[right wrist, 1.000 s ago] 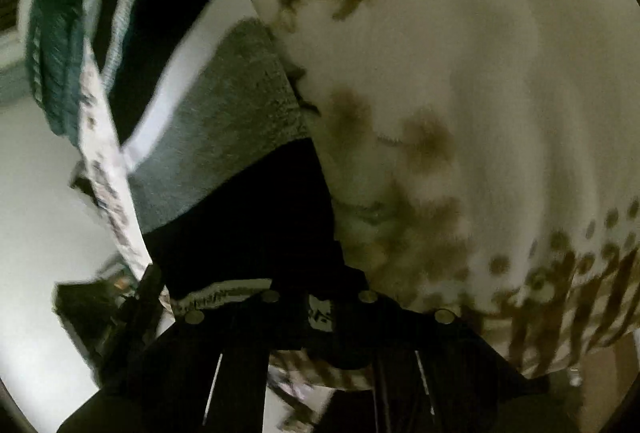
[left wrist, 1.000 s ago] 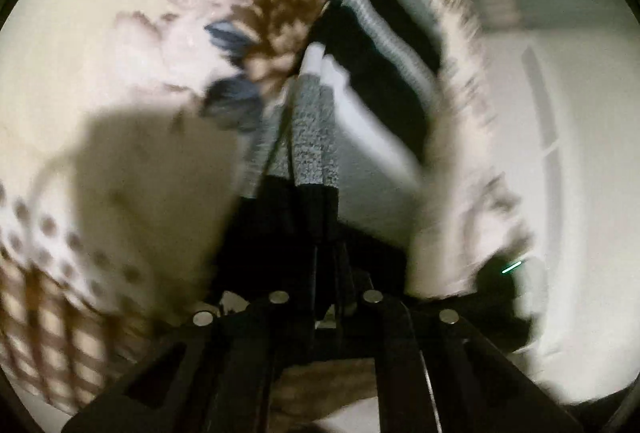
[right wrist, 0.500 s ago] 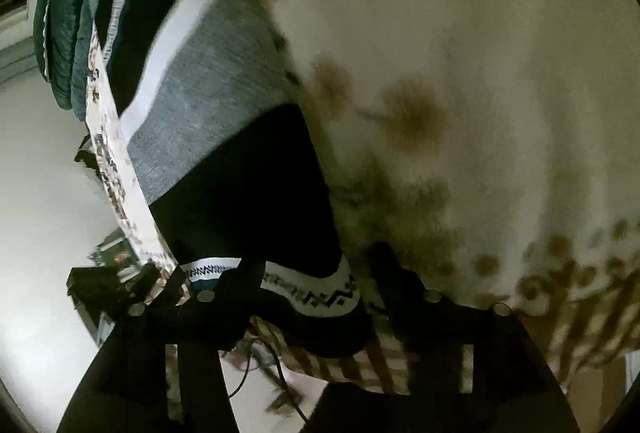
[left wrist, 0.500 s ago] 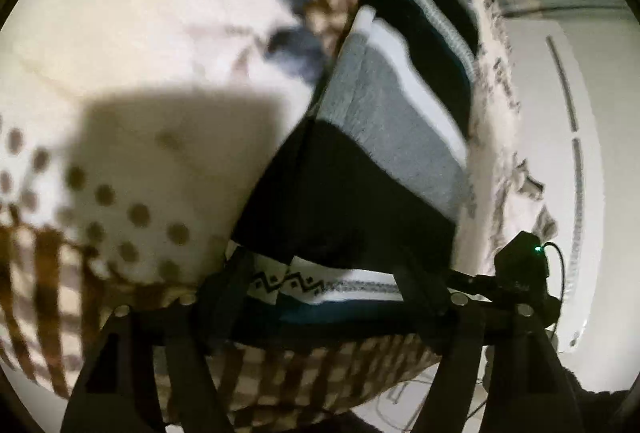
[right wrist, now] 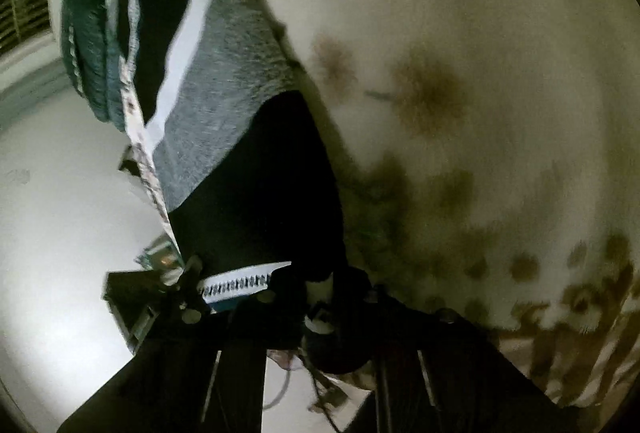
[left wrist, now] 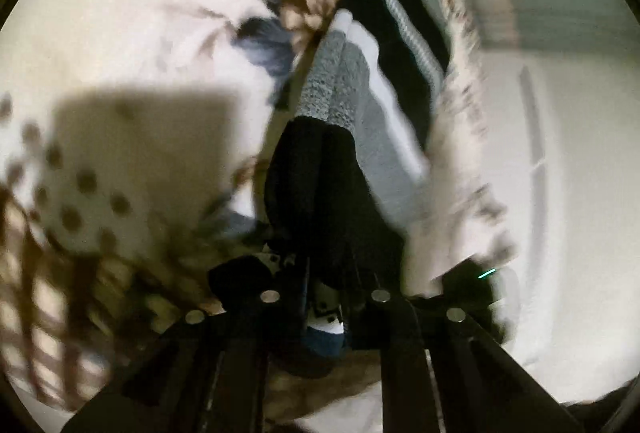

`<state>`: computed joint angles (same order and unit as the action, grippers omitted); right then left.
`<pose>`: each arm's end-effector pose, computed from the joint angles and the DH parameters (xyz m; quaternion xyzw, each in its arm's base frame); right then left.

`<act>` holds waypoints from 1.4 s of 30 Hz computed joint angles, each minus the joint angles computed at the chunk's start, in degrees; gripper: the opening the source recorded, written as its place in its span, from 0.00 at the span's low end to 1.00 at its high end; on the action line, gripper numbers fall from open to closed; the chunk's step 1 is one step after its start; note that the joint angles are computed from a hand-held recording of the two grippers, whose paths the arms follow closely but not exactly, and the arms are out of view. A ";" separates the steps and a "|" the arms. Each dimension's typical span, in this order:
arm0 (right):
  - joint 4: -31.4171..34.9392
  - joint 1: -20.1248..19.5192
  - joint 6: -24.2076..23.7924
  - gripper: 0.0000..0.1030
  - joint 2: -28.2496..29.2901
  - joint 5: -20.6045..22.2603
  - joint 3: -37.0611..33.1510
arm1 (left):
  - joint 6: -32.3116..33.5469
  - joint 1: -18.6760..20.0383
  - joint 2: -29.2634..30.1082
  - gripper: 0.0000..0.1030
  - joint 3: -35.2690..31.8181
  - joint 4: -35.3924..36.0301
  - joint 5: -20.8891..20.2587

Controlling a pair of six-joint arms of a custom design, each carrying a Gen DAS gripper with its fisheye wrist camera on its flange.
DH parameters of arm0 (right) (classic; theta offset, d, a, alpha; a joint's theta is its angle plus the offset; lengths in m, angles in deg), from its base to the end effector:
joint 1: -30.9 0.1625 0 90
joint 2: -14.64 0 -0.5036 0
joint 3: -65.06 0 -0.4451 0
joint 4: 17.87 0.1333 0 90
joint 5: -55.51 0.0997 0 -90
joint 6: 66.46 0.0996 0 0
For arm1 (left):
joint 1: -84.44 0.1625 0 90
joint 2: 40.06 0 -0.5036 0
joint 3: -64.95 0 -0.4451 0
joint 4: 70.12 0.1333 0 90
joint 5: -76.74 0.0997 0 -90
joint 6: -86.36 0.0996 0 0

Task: Fold small clothes
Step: 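Press the folded sweater flat with both grippers and smooth the fold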

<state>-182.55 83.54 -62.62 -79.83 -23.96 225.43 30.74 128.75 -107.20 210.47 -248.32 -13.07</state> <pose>-0.0349 -0.2954 0.1767 0.3428 0.9318 -0.0994 0.0656 -0.1933 -0.3754 0.1094 0.0864 -0.9926 0.0555 0.0651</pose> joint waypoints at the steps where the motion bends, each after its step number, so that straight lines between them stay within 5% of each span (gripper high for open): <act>1: -0.27 0.10 -0.01 0.09 -0.22 0.55 0.27 | -1.74 1.36 0.16 0.10 1.15 -4.07 -2.34; 3: -1.43 2.19 1.13 0.09 0.54 -1.40 0.19 | -3.51 2.43 0.76 0.11 2.29 -5.01 -2.32; 5: -1.11 4.51 1.79 0.10 1.74 -4.67 -0.69 | -2.89 2.48 -0.72 0.16 1.62 2.03 -0.78; 7: 0.93 5.79 3.26 0.17 2.46 -6.17 -1.98 | -2.99 1.90 -3.18 0.39 1.64 7.09 0.11; 9: 2.85 7.65 5.01 0.35 3.24 -7.77 -3.40 | -2.45 0.28 -6.79 0.64 1.56 13.10 2.61; 12: 2.38 9.66 5.23 0.44 4.26 -8.80 -4.01 | 0.46 -0.28 -8.91 0.66 0.09 20.59 5.69; 19: -0.34 8.43 4.98 0.52 8.85 -6.40 -4.72 | 6.06 1.80 4.90 0.68 -5.53 13.44 2.81; 20: -0.56 7.73 4.78 0.53 8.98 -6.08 -4.61 | 5.97 0.62 5.27 0.67 -5.99 13.78 3.94; 22: -3.70 8.29 6.88 0.39 9.99 -5.16 -4.19 | 6.66 -1.06 5.21 0.17 -6.61 15.20 5.13; 23: -4.57 8.40 7.11 0.12 9.97 -4.73 -3.97 | 6.58 -1.20 4.77 0.15 -6.65 15.61 4.64; 24: -5.11 9.44 7.72 0.10 10.21 -4.38 -4.09 | 5.71 -1.64 4.52 0.15 -6.87 16.13 5.08; 34: 0.01 16.64 14.27 0.09 -1.07 1.49 -6.57 | 5.95 -4.08 1.01 0.15 -13.94 19.44 4.01; 38: 2.56 21.33 16.60 0.08 -2.22 1.83 -13.32 | 9.17 -1.91 4.35 0.15 -21.15 16.36 2.85; 42: 2.99 24.96 16.74 0.08 2.87 0.51 -24.85 | 13.05 1.61 11.23 0.15 -30.79 13.06 2.23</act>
